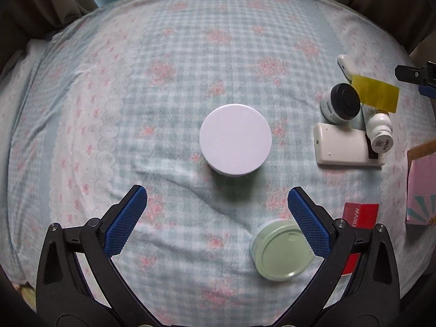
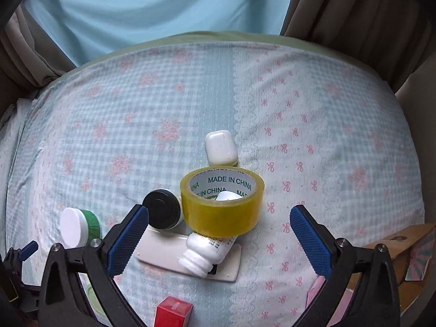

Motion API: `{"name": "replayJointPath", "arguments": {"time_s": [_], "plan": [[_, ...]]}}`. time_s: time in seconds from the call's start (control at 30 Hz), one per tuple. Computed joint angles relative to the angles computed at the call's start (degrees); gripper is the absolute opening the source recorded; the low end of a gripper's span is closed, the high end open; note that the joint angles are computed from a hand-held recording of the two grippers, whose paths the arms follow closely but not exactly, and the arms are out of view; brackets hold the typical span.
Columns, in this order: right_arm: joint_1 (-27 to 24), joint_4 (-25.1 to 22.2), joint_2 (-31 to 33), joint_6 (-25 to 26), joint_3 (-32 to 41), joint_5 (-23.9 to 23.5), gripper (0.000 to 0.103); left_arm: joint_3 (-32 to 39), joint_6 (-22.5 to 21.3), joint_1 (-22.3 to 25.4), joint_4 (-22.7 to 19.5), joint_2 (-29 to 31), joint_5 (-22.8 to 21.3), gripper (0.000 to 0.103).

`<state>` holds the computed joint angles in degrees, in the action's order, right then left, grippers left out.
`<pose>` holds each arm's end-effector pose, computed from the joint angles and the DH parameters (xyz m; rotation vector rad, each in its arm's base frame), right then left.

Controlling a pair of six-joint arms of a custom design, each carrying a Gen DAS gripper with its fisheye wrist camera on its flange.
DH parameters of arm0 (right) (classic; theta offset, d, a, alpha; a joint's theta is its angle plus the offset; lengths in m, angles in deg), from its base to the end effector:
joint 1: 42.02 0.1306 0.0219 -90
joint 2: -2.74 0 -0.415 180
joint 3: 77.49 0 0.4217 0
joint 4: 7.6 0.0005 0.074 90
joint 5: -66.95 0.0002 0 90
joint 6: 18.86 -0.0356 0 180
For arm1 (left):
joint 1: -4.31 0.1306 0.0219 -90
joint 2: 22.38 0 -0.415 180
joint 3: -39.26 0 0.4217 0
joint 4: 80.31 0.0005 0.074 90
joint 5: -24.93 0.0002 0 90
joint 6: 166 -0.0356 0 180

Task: Organize rigid objects
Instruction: 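Grasp the white-lidded jar with the left tool while the right tool grasps the yellow tape roll, then carry the white-lidded jar and yellow tape roll over the cardboard box with both tools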

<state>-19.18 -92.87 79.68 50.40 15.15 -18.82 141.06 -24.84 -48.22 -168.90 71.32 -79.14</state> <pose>0.3442 0.1416 0.5463 -0.0325 2.7819 0.0907 0.3009 -0.3791 0.4971 0.0048 2.8468 0.0308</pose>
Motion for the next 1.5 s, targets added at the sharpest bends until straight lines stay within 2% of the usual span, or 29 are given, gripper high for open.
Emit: {"name": "replayJointPath", "arguments": {"time_s": [0.23,0.43,0.5,0.57,0.63,1.03,1.5], "plan": [[-3.0,4.3,2.5,3.7,-4.9,-3.7,0.103,-2.7,-1.1,2.6,6.2,2.8,1.3,0.102],[-3.8,6.6,3.8,5.2,-5.9,-6.1,0.103,-3.1,-1.4,3.0,8.9,4.4,2.1,0.094],[-4.1,6.9,4.2,5.4,-6.0,-6.8,0.103,-3.0,-1.1,3.1,9.1,4.9,2.1,0.087],[-4.3,7.0,4.6,5.3,-6.0,-7.6,0.103,-2.8,-0.6,3.3,9.1,5.2,2.6,0.071],[-4.2,7.1,5.0,5.6,-5.9,-8.2,0.097,-2.6,-0.3,3.4,8.7,5.4,2.1,0.068],[-4.4,8.0,3.6,4.8,-6.7,-8.4,0.096,-3.1,0.1,3.0,9.4,4.6,1.4,0.068],[-3.4,6.9,1.7,2.7,-3.4,-6.9,0.096,-0.6,0.4,1.5,7.9,1.8,-3.4,0.068]]}}
